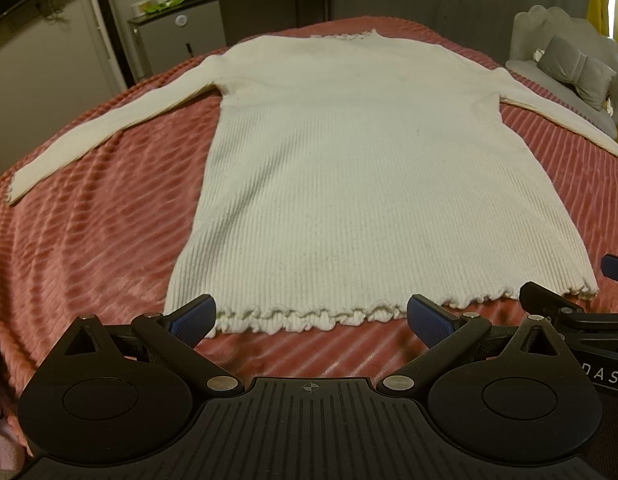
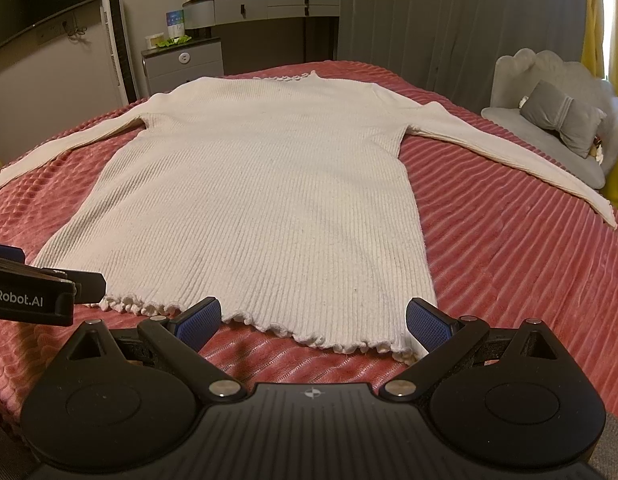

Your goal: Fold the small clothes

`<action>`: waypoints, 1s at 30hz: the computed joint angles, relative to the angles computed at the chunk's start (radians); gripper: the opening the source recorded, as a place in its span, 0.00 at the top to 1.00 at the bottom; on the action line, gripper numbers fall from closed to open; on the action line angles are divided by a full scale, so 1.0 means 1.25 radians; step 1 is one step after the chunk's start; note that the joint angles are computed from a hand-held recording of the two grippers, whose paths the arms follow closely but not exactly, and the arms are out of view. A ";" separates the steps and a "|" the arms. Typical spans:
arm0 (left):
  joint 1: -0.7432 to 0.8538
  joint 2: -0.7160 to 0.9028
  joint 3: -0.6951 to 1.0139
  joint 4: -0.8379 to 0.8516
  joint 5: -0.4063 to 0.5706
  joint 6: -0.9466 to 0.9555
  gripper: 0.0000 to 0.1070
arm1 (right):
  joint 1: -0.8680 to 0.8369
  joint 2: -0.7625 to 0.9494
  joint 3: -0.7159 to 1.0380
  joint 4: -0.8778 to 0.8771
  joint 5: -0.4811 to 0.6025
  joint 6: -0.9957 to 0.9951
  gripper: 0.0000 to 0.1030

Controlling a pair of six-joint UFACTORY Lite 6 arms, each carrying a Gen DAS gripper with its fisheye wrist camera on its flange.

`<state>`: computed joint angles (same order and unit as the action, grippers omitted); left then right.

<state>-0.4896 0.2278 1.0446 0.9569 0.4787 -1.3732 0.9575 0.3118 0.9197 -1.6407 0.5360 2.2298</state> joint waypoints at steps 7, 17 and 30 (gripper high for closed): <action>0.000 -0.002 -0.003 0.005 -0.001 -0.005 0.04 | 0.001 0.009 0.011 0.006 -0.001 -0.006 0.04; -0.002 -0.005 -0.006 0.012 -0.001 -0.013 0.04 | 0.005 -0.004 -0.004 0.007 0.004 -0.002 0.04; -0.002 -0.007 -0.006 0.007 -0.002 -0.009 0.04 | 0.001 -0.002 0.001 0.005 0.005 -0.005 0.04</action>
